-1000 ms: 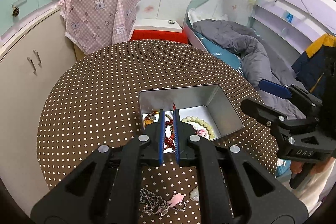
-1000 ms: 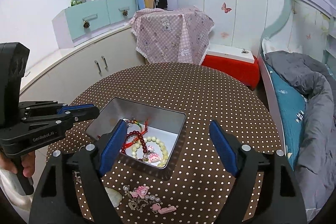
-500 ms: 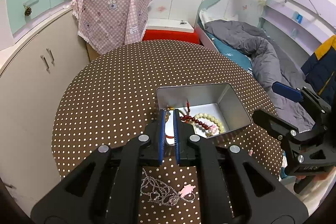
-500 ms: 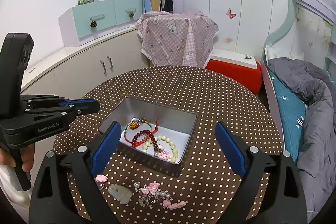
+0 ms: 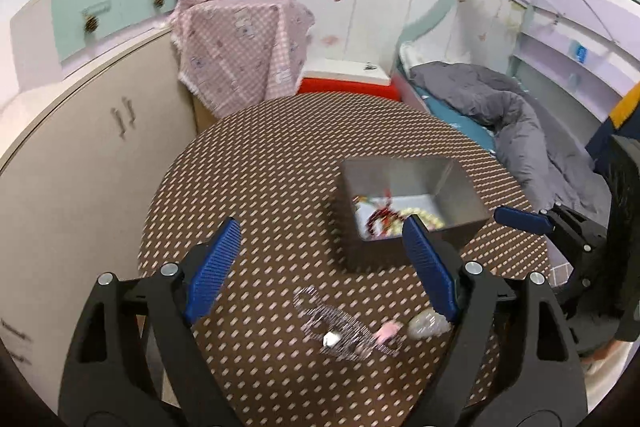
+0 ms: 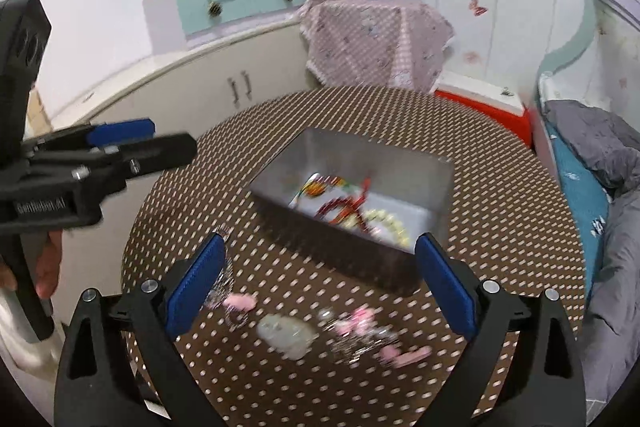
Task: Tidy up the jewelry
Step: 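Move both grippers back to the remaining silver chains and pink charms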
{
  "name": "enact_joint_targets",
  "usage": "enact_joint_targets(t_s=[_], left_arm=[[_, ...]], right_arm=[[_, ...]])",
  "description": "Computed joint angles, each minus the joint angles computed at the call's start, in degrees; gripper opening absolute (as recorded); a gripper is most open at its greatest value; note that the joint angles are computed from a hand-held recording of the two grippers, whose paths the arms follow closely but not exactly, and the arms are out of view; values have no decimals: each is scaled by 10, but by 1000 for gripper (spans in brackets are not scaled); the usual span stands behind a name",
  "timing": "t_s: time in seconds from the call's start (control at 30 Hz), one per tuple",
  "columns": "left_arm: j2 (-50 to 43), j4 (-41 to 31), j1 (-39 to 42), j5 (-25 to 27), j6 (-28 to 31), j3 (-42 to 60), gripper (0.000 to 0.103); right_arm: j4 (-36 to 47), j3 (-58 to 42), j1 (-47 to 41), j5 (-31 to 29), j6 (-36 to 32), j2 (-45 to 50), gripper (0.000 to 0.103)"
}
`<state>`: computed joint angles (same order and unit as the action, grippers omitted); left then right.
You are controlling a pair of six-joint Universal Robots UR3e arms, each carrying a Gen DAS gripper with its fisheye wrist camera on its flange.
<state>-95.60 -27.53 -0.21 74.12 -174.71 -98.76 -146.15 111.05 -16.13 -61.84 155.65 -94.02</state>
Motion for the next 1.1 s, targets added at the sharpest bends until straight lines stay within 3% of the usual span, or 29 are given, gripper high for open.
enact_joint_targets(t_s=[0.27,0.7,1.0,1.1], left_arm=[[60,1,53,6,17,-102,82],[94,11,85,-19,40,-184,82],[88,21,89,-39,50,-204,82],[86,34,86,-52,58,-210,82]], right_arm=[[-7,35,58,-39,-7,15,90],[5,22,99,-61,3,50,43],[24,10,91,-40,3,61,23],[28,4,88,-35,2,68,23]])
